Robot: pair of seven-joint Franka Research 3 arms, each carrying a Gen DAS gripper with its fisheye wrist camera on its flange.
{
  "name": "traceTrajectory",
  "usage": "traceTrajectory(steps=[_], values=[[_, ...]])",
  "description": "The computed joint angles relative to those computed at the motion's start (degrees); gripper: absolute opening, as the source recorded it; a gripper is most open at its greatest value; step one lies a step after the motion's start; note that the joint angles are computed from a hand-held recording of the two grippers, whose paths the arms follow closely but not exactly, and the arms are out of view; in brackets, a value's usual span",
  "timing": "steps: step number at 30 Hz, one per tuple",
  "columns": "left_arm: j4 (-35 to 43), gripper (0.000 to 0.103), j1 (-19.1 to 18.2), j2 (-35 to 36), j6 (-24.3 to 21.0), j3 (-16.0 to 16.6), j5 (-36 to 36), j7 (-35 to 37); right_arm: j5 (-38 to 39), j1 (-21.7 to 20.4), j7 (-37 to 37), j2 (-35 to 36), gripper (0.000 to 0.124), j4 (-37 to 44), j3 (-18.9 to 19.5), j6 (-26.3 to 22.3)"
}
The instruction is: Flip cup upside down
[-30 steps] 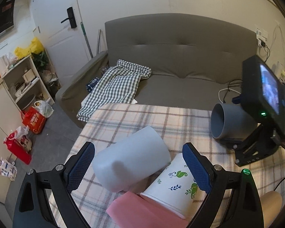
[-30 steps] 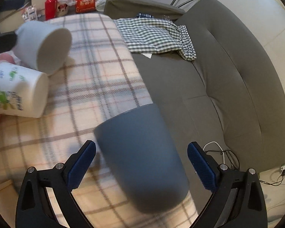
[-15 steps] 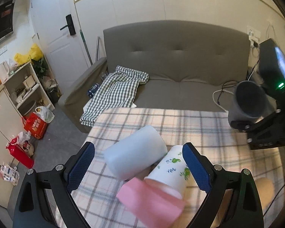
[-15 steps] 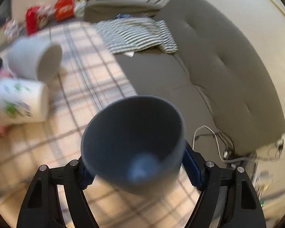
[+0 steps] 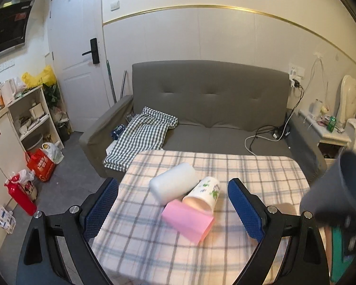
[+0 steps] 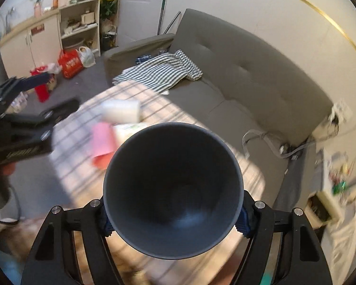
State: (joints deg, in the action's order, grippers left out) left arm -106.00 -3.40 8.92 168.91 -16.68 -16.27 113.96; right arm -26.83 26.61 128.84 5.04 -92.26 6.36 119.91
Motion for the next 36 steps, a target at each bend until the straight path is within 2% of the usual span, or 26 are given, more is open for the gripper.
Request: traceTrajectory(steps=[2, 6, 10, 12, 18, 20, 24, 29, 32, 36], values=[[-2.0, 0.096, 1.7, -1.3, 0.4, -1.1, -4.3, 3.6, 2.2, 1.3, 3.7, -0.6, 0.074, -1.8, 1.2, 0.7], [-5.2, 0.096, 2.7, -2.8, 0.0, -0.4, -10.3, 8.2, 6.8, 2.6, 9.3, 0.6, 0.074, -5.0, 2.2, 5.3], [-7.4, 0.096, 1.9, -2.8, 0.3, 1.9, -9.7, 7.9, 14.7, 2.8, 12.1, 4.3, 0.074, -6.6, 1.8, 11.4], [-8.1, 0.096, 2.1, -2.5, 0.0, 2.2, -9.9, 8.1, 16.6, 3.2, 12.5, 6.6, 0.074, -5.9, 1.2, 11.9], [-7.1, 0.096, 2.2, 0.4, -1.0, 3.4, -4.2, 3.3, 19.8, 3.1, 14.1, 11.3, 0.074, -4.3, -1.4, 14.6], [-6.7, 0.096, 2.5, 1.4, -1.0, 3.3, -2.3, 1.8, 18.3, 3.7, 16.7, 11.5, 0.074, -5.2, -2.7, 17.6], [-5.4, 0.096, 2.9, 3.7, -1.7, 2.8, 1.6, -1.2, 17.3, 3.4, 19.8, 13.0, 0.073, -4.3, -4.2, 19.6], [-3.7, 0.096, 2.8, 6.3, -2.7, 2.6, 6.9, -5.1, 17.1, 3.1, 19.6, 16.7, 0.073, -0.1, -5.2, 18.0], [-3.3, 0.096, 2.8, 7.3, -2.8, 2.3, 9.3, -6.9, 16.0, 3.4, 20.4, 17.0, 0.073, -0.2, -6.0, 19.4], [-3.3, 0.096, 3.0, 7.5, -2.9, 2.0, 11.3, -8.7, 12.1, 4.9, 22.5, 16.9, 0.073, 0.6, -7.4, 18.7]])
